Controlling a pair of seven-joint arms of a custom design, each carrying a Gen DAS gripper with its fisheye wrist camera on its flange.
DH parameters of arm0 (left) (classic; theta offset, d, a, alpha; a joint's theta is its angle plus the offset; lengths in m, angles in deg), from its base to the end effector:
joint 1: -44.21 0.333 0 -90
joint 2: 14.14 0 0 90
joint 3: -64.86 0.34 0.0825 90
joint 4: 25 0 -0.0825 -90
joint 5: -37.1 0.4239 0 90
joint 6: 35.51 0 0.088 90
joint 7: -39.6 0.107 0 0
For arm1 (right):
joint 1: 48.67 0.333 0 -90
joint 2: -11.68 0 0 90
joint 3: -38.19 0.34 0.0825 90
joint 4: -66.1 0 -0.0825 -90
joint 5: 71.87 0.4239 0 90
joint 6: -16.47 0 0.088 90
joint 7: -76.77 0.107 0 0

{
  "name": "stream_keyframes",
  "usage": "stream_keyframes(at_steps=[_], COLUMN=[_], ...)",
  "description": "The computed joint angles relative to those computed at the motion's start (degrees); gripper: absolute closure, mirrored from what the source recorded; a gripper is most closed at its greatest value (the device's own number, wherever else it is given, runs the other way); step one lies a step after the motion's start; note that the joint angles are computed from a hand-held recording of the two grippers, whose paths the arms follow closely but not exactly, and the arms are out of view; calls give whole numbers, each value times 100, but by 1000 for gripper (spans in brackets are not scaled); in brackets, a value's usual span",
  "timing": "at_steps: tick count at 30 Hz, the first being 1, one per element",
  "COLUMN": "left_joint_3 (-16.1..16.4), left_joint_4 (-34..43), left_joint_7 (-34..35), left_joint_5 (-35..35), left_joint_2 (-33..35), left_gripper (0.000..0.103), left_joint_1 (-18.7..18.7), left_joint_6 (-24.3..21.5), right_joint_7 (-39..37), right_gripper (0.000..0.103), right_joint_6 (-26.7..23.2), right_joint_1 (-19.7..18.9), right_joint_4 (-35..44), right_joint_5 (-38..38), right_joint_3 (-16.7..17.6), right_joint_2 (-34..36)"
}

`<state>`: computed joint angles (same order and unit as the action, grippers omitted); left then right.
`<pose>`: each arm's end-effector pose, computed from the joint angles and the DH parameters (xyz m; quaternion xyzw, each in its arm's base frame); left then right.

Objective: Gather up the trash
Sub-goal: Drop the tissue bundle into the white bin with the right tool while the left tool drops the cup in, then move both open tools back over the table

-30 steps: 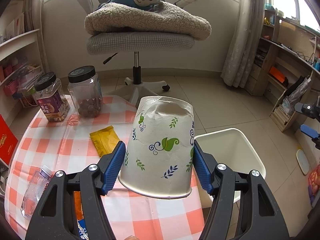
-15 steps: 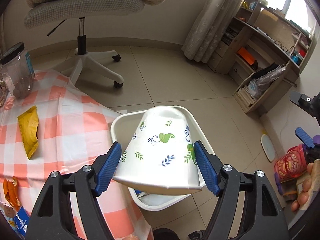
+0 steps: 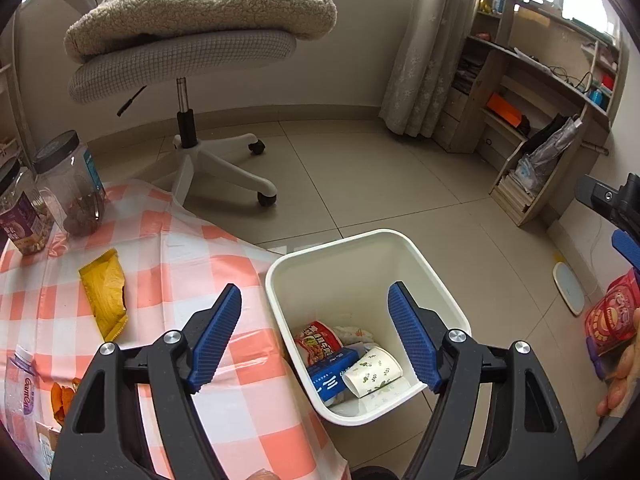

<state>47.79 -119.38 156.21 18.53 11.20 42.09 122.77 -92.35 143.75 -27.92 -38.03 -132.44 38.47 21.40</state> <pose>0.7343 -0.2041 0.4462 -0.4882 0.7927 -0.3370 0.1403 0.6417 0.2168 0.4894 -0.3312 0.8318 -0.3894 0.2164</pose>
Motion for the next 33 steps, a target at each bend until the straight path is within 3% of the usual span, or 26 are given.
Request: stream_keyframes(at_steps=[7,15,20,33], left_joint_3=[222,681,1079,1295], left_joint_4=[-387,-722,-626,-562], left_joint_7=[-220,-1050,-1779,-2508], left_joint_5=[274,900,1473,2185], left_joint_2=[-277,-483,-452,-461], left_gripper=[27,18,17,16], left_joint_1=[-11,-86,-209,86], left_joint_6=[647,1405,1304,1045], right_joint_7=[-345,-846,-1093,-1921], right_gripper=[7,7,7,7], right_joint_6=[-220,-420,-416,-277], right_joint_1=[250,601,830,1311], right_joint_4=[396,958,1356,2561], right_joint_5=[-191,-123,-94,314], right_joint_3=[32,-39,-136,-441], right_joint_2=[331,801,1114,2026])
